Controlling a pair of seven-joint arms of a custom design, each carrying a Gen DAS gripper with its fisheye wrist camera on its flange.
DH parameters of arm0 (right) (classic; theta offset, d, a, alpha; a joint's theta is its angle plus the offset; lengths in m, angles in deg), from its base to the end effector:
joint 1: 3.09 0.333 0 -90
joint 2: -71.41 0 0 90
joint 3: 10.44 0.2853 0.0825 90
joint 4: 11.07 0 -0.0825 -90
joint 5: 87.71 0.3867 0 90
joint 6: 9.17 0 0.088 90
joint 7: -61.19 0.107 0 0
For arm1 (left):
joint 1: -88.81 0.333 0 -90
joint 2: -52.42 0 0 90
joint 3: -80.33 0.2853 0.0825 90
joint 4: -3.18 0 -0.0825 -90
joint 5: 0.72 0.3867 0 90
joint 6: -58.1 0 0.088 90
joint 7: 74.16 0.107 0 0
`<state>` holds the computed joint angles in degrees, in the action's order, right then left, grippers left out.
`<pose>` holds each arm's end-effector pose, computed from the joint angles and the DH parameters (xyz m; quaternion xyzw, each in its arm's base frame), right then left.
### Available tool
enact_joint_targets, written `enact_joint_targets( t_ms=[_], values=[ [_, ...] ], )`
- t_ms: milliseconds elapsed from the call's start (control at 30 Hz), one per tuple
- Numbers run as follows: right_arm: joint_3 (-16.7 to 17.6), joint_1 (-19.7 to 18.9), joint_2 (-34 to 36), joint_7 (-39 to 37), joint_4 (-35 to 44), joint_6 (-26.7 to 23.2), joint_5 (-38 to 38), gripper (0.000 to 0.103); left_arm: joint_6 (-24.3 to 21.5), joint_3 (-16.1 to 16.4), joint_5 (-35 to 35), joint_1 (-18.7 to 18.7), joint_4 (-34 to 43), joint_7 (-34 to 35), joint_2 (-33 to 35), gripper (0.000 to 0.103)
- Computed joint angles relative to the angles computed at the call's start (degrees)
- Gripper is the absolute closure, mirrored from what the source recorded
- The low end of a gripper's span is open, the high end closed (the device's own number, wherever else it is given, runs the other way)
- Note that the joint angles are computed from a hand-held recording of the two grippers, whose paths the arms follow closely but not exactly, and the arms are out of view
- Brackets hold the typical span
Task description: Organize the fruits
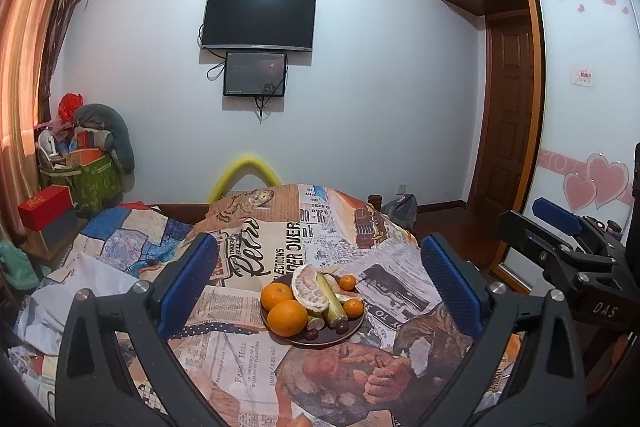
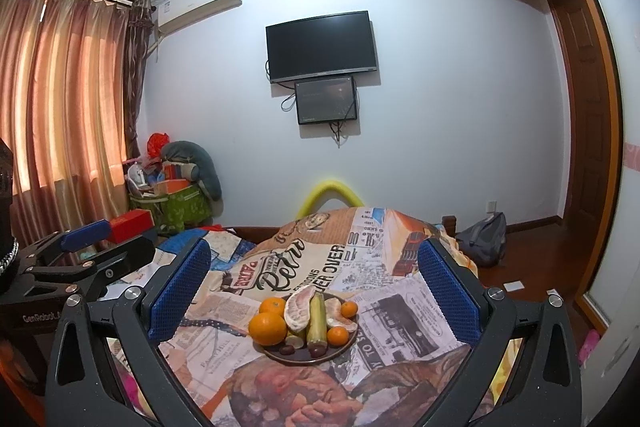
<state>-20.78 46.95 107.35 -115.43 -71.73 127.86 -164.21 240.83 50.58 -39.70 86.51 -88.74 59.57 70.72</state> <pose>0.5615 0.5174 0.5408 -0.5064 0.5713 -0.4473 0.4660 0.6261 -0.2608 0.5688 -0.4140 0.6823 -0.5360 0.2754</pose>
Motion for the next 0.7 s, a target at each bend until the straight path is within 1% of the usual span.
enact_joint_targets(
  t_ms=[300,433,700],
  values=[
    [-0.1,-0.1,0.2,-0.4,0.2,0.2,0.4,0.0,1.0,-0.7,0.2,0.7,-0.2,-1.1,0.1,0.0],
    [-0.1,-0.1,0.3,-1.0,0.5,0.1,0.7,0.0,1.0,-2.3,-0.3,2.0,-0.2,-0.5,0.3,0.0],
    [-0.2,-0.1,0.7,-1.3,1.0,0.1,1.3,0.0,1.5,-3.2,-0.2,2.6,-0.6,0.1,0.2,0.0]
  ],
)
